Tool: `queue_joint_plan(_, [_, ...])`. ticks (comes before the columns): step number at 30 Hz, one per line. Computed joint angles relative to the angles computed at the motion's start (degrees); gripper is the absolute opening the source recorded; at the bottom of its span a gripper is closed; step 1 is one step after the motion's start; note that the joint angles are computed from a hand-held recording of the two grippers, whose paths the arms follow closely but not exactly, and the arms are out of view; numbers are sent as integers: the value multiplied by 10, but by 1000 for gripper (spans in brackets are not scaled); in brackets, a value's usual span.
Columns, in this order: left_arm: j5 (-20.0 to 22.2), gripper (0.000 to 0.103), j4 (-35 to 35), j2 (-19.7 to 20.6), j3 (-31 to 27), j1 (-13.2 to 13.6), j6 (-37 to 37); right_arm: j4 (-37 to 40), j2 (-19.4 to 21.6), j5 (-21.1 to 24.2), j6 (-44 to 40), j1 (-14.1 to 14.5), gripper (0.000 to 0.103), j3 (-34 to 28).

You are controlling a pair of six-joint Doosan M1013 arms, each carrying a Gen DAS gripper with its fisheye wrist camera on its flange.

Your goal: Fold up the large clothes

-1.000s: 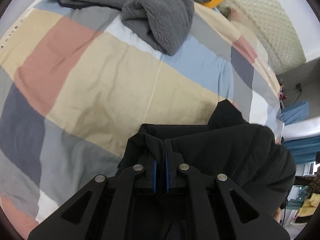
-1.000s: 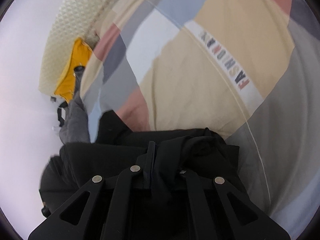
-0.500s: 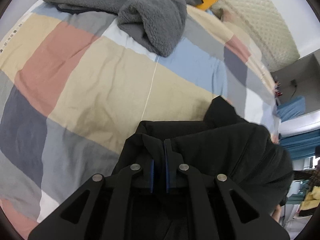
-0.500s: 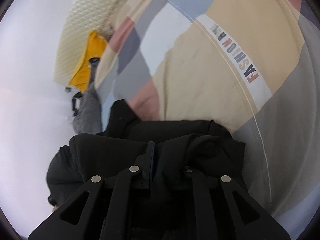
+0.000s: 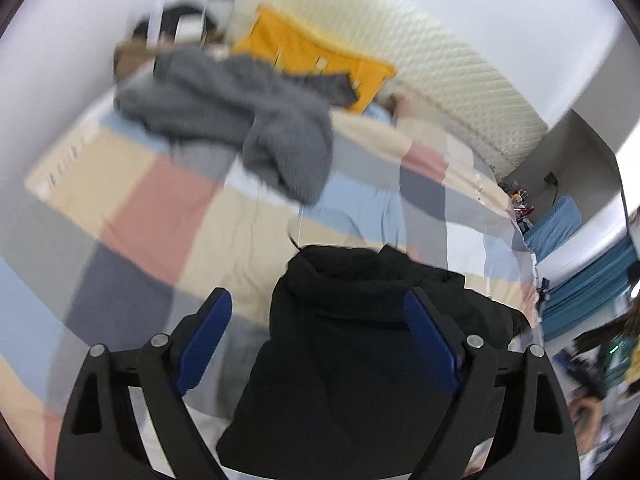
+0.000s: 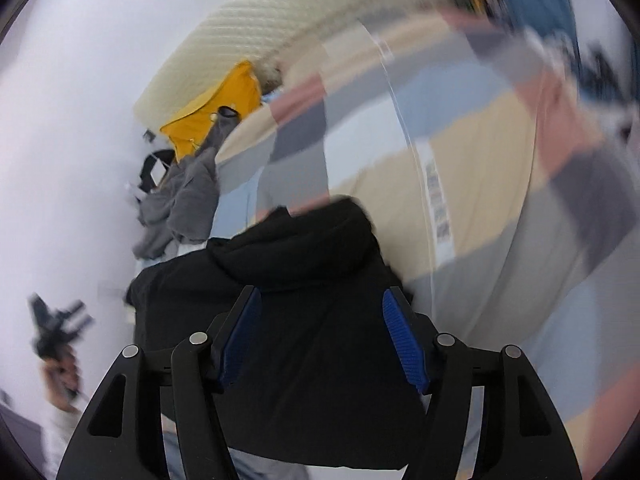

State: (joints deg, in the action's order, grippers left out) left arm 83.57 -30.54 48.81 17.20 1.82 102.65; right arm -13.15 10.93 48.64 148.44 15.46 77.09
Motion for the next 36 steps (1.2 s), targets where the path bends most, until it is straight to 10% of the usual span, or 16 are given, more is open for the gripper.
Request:
queue_joint_plan(10, [-176,88,-36,-147,282,-42,178,-187,80,27,-19,94,80,-111])
queue_joint_plan(18, [-309,88,-5,-179,413,-85,266,-174,139,-5,-6,94,82,-107])
queue_joint_plan(36, [-309,99,65,-105,344,-119,182,-141,202,-39,-3,51,103,-132])
